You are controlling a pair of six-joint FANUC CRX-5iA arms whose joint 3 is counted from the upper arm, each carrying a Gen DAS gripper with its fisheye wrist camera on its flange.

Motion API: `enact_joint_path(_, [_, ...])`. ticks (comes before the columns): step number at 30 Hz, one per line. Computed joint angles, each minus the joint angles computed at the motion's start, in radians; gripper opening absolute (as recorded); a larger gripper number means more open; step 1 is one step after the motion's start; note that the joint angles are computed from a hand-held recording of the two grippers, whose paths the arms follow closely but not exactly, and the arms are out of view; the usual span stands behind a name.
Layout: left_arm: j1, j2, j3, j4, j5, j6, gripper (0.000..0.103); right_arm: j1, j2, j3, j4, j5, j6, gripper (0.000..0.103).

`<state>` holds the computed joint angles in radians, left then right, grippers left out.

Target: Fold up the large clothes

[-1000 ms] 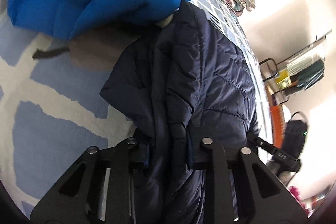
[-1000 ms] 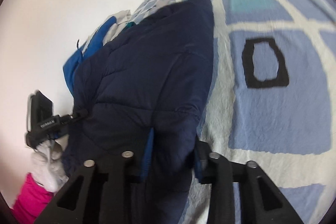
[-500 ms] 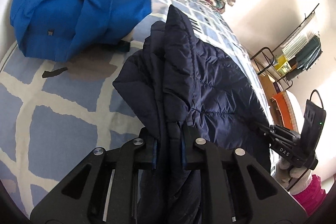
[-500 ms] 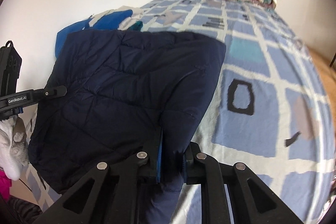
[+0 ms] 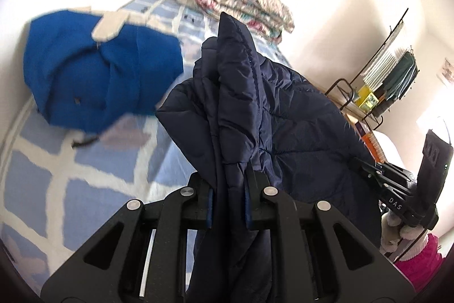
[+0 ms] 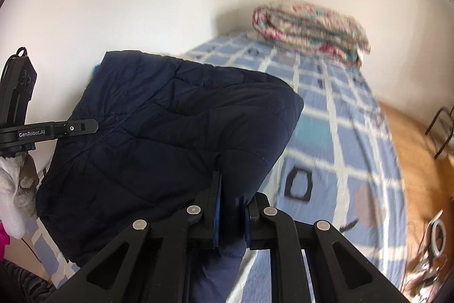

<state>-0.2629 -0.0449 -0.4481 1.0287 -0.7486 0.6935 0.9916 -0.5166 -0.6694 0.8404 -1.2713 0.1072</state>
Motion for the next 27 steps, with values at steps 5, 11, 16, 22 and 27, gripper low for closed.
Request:
enact_joint_path(5, [0.043, 0.006, 0.076, 0.003, 0.008, -0.022, 0.013, -0.101, 0.087, 0.095, 0.054, 0.094, 0.077, 0.01])
enact_joint_path(11, [0.098, 0.057, 0.206, -0.001, 0.051, -0.044, 0.013, -0.26, 0.254, 0.242, 0.122, 0.259, 0.172, 0.01])
enact_joint_path(16, [0.132, 0.144, 0.338, -0.035, 0.11, -0.032, 0.013, -0.363, 0.408, 0.368, 0.176, 0.384, 0.208, 0.01])
enact_joint_path(22, [0.162, 0.267, 0.499, -0.142, 0.188, 0.051, 0.013, -0.465, 0.589, 0.539, 0.177, 0.51, 0.25, 0.01])
enact_joint_path(27, [0.176, 0.38, 0.647, -0.293, 0.214, 0.203, 0.013, -0.522, 0.72, 0.637, 0.19, 0.589, 0.232, 0.01])
